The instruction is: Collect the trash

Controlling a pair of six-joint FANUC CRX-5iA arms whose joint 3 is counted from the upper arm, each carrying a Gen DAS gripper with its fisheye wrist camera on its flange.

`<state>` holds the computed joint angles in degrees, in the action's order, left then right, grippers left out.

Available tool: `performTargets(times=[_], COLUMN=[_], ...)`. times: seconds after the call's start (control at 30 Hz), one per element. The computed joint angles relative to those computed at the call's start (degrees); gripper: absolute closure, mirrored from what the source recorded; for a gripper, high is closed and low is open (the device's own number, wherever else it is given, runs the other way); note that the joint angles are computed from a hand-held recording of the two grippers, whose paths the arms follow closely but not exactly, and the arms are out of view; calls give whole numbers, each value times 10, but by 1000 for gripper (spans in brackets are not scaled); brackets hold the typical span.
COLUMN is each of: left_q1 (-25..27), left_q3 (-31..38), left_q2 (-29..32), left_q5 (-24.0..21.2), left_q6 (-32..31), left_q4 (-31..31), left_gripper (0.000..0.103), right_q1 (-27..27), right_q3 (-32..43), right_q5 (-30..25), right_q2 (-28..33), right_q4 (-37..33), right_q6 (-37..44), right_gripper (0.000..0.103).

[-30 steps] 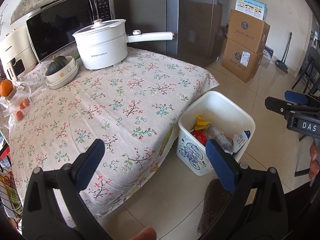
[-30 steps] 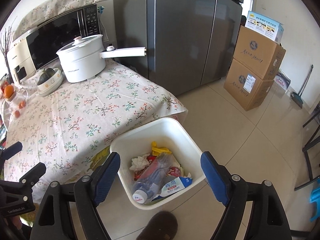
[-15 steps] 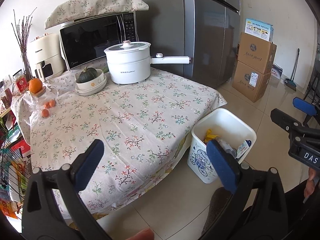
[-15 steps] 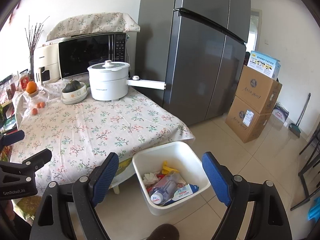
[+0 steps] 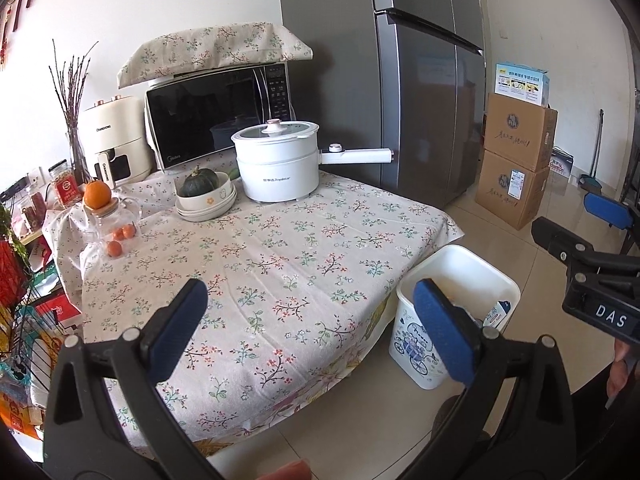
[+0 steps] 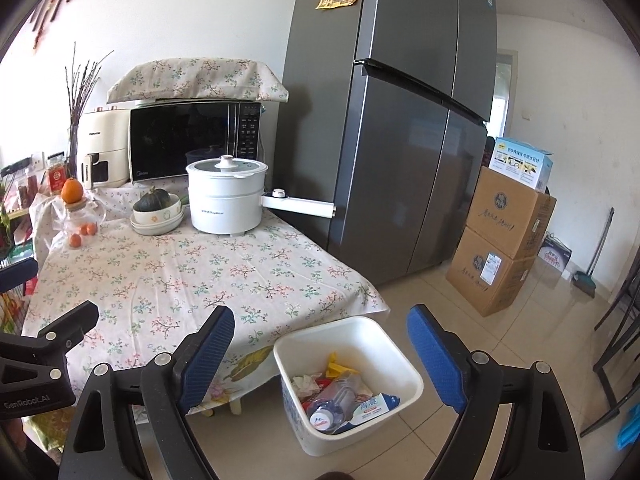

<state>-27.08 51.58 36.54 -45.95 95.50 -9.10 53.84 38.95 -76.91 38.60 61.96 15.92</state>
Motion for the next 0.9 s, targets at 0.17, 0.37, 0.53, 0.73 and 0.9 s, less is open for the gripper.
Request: performTargets(times=[0.17,0.37,0.53,0.73,0.9], left_q1=[-1,-4,-4,-5,-5], left_q3=[2,1,1,0,1], left_q2=[1,0,-1,-1,-1], left_q5=[-3,-3,-2,0,-1], left_q6=[2,11,16,19,20], left_q4=[-1,-7,-10,-12,-12], left_gripper=[1,1,1,1,1], right_q1=[-1,-2,-1,-1,-1], right_q3=[2,-13,-11,-13,-12], right_q5=[0,6,8,11,12], right_q2=[2,-7,-6,-7,-7], right_q4=[0,4,6,8,6], right_q6=[-1,-11,-10,-11,-10], right_gripper=[13,13,13,13,13])
